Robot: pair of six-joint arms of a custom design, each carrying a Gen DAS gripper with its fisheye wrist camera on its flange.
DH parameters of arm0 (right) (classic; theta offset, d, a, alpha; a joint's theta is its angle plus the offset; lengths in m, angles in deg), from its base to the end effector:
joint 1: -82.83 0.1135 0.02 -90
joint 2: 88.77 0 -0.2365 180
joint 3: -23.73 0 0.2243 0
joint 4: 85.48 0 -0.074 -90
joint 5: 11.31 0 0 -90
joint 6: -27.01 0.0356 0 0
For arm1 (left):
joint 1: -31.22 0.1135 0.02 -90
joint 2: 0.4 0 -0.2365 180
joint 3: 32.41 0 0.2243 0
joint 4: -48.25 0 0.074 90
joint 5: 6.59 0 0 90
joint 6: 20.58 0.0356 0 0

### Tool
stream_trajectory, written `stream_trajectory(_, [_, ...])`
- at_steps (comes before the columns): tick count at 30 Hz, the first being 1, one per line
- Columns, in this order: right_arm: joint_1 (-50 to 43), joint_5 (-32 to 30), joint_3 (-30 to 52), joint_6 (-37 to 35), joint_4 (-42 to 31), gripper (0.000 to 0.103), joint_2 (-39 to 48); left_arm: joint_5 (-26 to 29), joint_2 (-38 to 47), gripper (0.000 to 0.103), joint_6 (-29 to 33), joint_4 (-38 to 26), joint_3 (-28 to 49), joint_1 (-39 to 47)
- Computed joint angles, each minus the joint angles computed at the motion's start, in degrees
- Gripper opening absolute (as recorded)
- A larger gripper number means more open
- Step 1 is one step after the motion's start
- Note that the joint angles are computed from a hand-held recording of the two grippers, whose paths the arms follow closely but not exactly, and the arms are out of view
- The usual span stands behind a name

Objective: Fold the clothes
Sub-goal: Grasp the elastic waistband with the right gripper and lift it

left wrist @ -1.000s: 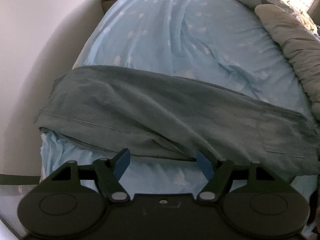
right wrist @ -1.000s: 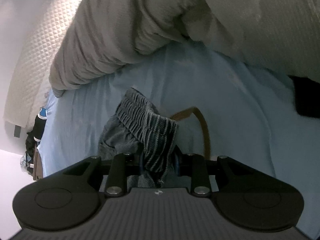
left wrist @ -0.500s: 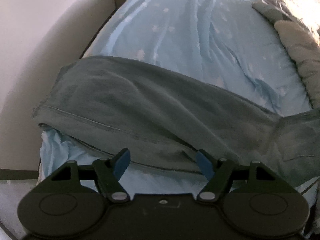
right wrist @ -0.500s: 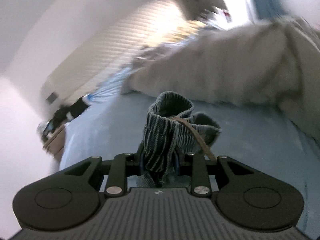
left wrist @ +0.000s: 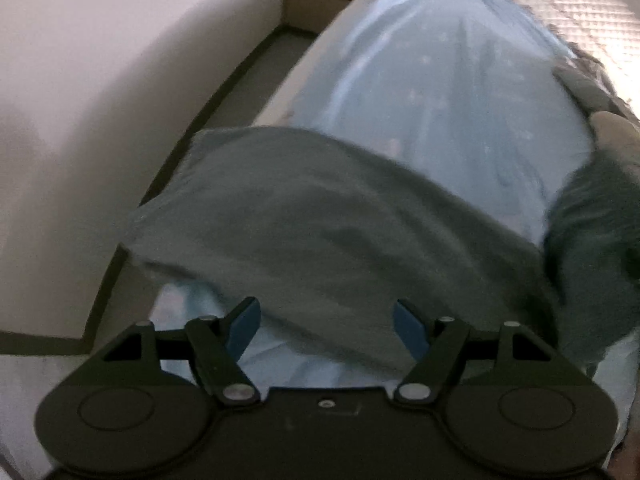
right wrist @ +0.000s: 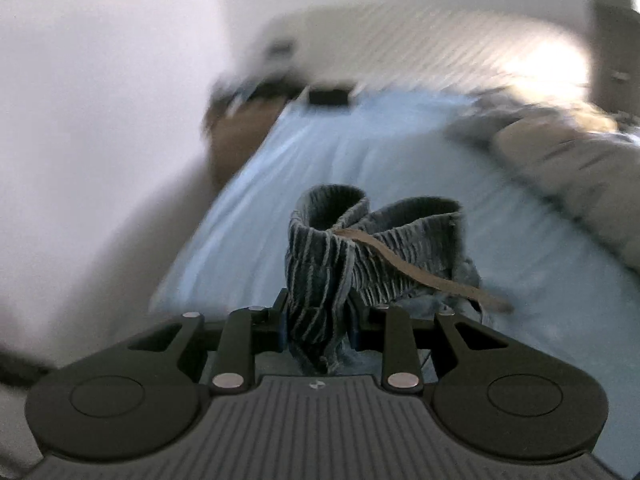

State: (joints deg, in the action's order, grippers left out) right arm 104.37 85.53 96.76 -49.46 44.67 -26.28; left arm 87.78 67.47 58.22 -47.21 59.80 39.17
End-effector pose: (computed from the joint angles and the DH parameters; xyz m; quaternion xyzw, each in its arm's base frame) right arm 0.2024 0.0753 0.2950 -0.0375 0.9017 0.0773 0.4237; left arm 0.1694 0.0209 0.3214 -0.1578 0.9730 -0.0422 0.1628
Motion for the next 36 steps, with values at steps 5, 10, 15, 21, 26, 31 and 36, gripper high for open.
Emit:
stream_trajectory(5, [8.6, 3.1, 0.3, 0.9, 2.1, 0.029, 10.6, 3.6, -0.4, 0.071, 12.5, -2.4, -0.4, 16.6])
stream_trajectory(10, [9.3, 1.9, 1.5, 1.3, 3.0, 0.029, 9.2, 5.5, 0.6, 0.071, 19.1, -3.5, 0.1, 25.3])
stream_trajectory(15, [11.4, -1.0, -4.1, -3.2, 8.4, 0.030, 10.1, 5.7, 0.5, 0.071, 18.4, -2.5, -1.2, 24.3])
stream_trajectory(21, [6.4, -14.5, -4.0, -4.9, 6.6, 0.057, 12.8, 6.7, -0.7, 0.071, 11.7, -0.8, -2.0, 14.8])
stream_trajectory(26, [-3.7, -25.1, -2.2, -7.2, -1.9, 0.060, 8.9, 5.1, -0.5, 0.071, 0.4, 2.8, -2.3, 0.5])
stream_trajectory(31, [-21.5, -31.7, -0.1, -12.7, -14.4, 0.064, 3.2, 0.4, 3.5, 0.071, -8.8, 8.3, -3.4, -13.0])
stream_trajectory(36, [-42.3, -35.2, 3.9, -17.3, -20.3, 0.064, 11.1, -1.6, 10.2, 0.071, -11.8, 14.1, -5.4, -18.2])
